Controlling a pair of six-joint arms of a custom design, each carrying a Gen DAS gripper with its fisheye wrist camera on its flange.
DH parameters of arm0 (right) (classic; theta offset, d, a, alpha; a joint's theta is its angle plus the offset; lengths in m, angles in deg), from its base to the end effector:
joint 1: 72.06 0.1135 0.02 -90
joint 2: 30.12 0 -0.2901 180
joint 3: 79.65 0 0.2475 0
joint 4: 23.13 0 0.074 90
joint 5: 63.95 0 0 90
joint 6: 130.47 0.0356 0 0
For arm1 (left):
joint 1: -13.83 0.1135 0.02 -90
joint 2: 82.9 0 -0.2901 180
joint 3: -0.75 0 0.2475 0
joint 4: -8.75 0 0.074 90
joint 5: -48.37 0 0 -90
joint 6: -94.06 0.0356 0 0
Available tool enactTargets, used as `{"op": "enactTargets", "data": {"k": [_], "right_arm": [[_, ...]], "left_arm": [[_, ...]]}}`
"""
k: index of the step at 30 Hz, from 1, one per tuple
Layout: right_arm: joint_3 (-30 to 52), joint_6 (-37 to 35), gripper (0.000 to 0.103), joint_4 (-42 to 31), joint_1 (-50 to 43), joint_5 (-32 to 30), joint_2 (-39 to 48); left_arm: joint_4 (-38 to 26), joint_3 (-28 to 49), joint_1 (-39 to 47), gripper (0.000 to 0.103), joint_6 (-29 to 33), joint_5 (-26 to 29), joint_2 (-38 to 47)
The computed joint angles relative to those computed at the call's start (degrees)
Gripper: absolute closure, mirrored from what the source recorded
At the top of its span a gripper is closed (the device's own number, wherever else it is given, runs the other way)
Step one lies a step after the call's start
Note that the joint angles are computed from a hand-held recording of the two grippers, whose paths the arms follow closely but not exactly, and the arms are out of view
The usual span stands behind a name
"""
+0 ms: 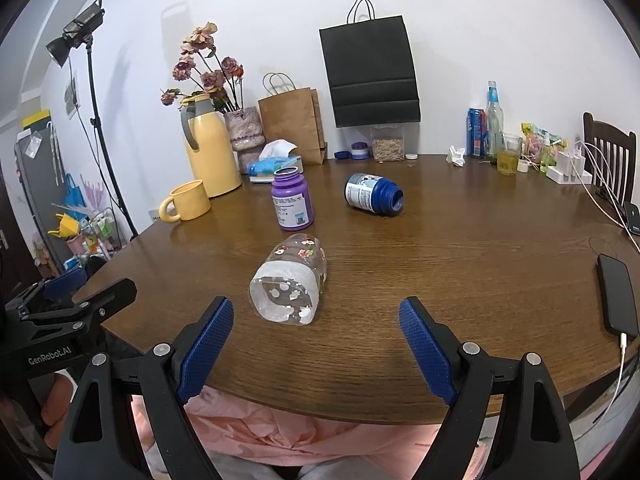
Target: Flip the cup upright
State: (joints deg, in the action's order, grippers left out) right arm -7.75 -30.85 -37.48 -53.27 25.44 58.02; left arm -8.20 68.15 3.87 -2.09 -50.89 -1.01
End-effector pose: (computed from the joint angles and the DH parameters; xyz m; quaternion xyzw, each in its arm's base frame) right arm 0.3242 0.1107 0.2785 -0.0721 0.8656 0.1261 0.4792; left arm 0.3081 -0.0483 0.2818 -0.0106 0.8702 0.0014 0.4925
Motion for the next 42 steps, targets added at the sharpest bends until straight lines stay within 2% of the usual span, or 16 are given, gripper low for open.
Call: {"op": "enactTargets", "data": {"k": [36,40,42], "right_arm": [[-0.9,0.1,0.014,2.9,0.9,0.7,1.0],[-3.2,0.6,0.014,6.8,0.6,-0.8,-0.1],[-1.2,0.1,0.014,4.1,0.8,0.6,0.7]], "left_arm": [[0.0,1.2,-0.3,0.000,0.5,-0.8,2.5],[-0.6,2.7,-0.7,0.000,-0.3,-1.3,3.3],[3.1,1.0,-1.0,0.000,0.2,-1.7,2.5]]}}
